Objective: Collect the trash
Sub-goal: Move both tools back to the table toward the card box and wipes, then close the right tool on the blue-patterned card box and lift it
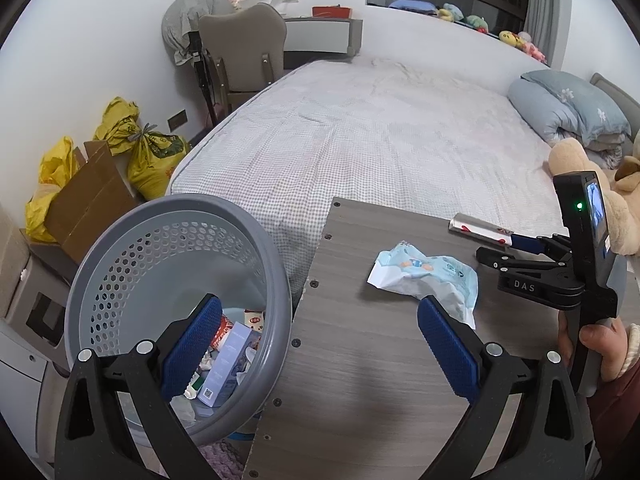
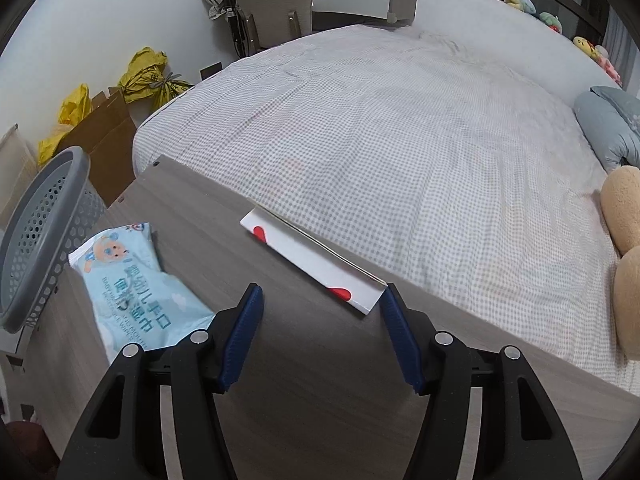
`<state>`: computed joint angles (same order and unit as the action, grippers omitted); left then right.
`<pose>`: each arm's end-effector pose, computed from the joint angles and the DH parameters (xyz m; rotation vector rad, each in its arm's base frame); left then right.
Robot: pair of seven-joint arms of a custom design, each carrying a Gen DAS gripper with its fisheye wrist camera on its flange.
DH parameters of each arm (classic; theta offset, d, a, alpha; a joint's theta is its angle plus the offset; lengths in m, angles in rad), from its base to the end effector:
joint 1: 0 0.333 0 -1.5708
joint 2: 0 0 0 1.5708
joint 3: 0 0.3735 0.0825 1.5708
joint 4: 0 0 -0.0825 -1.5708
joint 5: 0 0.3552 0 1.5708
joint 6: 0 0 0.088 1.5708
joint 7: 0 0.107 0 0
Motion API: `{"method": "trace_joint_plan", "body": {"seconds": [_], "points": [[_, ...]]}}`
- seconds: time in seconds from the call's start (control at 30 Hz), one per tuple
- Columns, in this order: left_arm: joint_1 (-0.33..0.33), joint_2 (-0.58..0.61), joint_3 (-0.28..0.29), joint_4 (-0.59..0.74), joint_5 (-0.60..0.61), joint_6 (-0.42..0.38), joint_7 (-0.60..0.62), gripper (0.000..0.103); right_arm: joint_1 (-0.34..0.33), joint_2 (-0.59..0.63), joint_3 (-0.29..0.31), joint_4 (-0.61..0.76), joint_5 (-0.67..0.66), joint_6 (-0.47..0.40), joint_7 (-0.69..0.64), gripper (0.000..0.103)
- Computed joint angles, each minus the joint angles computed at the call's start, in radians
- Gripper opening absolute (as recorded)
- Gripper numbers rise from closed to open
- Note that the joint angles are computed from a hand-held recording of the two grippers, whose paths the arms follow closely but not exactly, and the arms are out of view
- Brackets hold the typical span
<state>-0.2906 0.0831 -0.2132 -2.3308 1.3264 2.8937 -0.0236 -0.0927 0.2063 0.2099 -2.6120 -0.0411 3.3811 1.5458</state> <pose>0.4154 -0.2926 0.4059 -1.7047 1.9576 -0.7170 0.4762 0.0587 0.3298 -2.0282 1.7128 -0.4833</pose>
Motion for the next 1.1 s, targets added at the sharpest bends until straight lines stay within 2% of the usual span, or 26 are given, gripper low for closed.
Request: {"method": "trace_joint_plan", "body": {"seconds": [0.17, 0.23, 0.3, 0.4, 0.47, 0.6, 0.77, 0.83, 0.97, 1.0, 1.03, 1.07, 1.1], "points": [[0.003, 0.003, 0.003, -0.001, -0.003, 0.012, 0.003, 0.096, -0.176, -0.021, 0.145, -0.036, -0.156, 0.007, 0.106, 0.059], [0.003, 0.004, 0.004, -0.001, 0.004, 0.016, -0.005, 0.096, -0.188, -0.036, 0.146, -0.048, -0.204, 0.021, 0.133, 0.059], [0.003, 0.004, 0.005, -0.001, 0.013, 0.019, -0.014, 0.096, -0.149, -0.050, 0.105, -0.055, -0.213, 0.033, 0.130, 0.059], [0.004, 0.005, 0.006, -0.003, 0.022, 0.023, -0.026, 0.096, -0.133, -0.054, 0.079, -0.039, -0.266, 0.020, 0.156, 0.059], [0.004, 0.006, 0.005, -0.004, 0.016, 0.019, -0.019, 0.096, -0.099, -0.047, 0.052, -0.022, -0.262, 0.010, 0.144, 0.059], [0.002, 0.006, 0.003, -0.003, 0.009, 0.012, -0.011, 0.096, -0.126, -0.014, 0.084, 0.020, -0.275, -0.016, 0.139, 0.059], [-0.003, 0.008, 0.000, -0.003, 0.004, 0.004, -0.004, 0.096, -0.099, 0.019, 0.082, 0.060, -0.209, -0.051, 0.060, 0.059], [-0.005, 0.008, 0.000, -0.003, 0.002, 0.002, -0.001, 0.096, -0.061, 0.028, 0.053, 0.067, -0.172, -0.055, 0.028, 0.059], [-0.009, 0.007, -0.002, -0.003, -0.009, -0.005, 0.011, 0.096, -0.095, 0.043, 0.092, 0.068, -0.136, -0.048, -0.013, 0.057], [-0.010, 0.007, -0.003, -0.003, -0.011, -0.006, 0.013, 0.096, -0.103, 0.044, 0.102, 0.067, -0.128, -0.049, -0.025, 0.053], [-0.010, 0.007, -0.003, -0.002, -0.015, -0.007, 0.017, 0.096, -0.079, 0.043, 0.085, 0.065, -0.110, -0.047, -0.041, 0.050], [-0.012, 0.007, -0.004, -0.002, -0.018, -0.009, 0.020, 0.096, -0.086, 0.043, 0.095, 0.064, -0.100, -0.045, -0.054, 0.048], [-0.013, 0.007, -0.005, -0.001, -0.019, -0.011, 0.021, 0.096, -0.122, 0.045, 0.132, 0.062, -0.103, -0.046, -0.053, 0.041]]}}
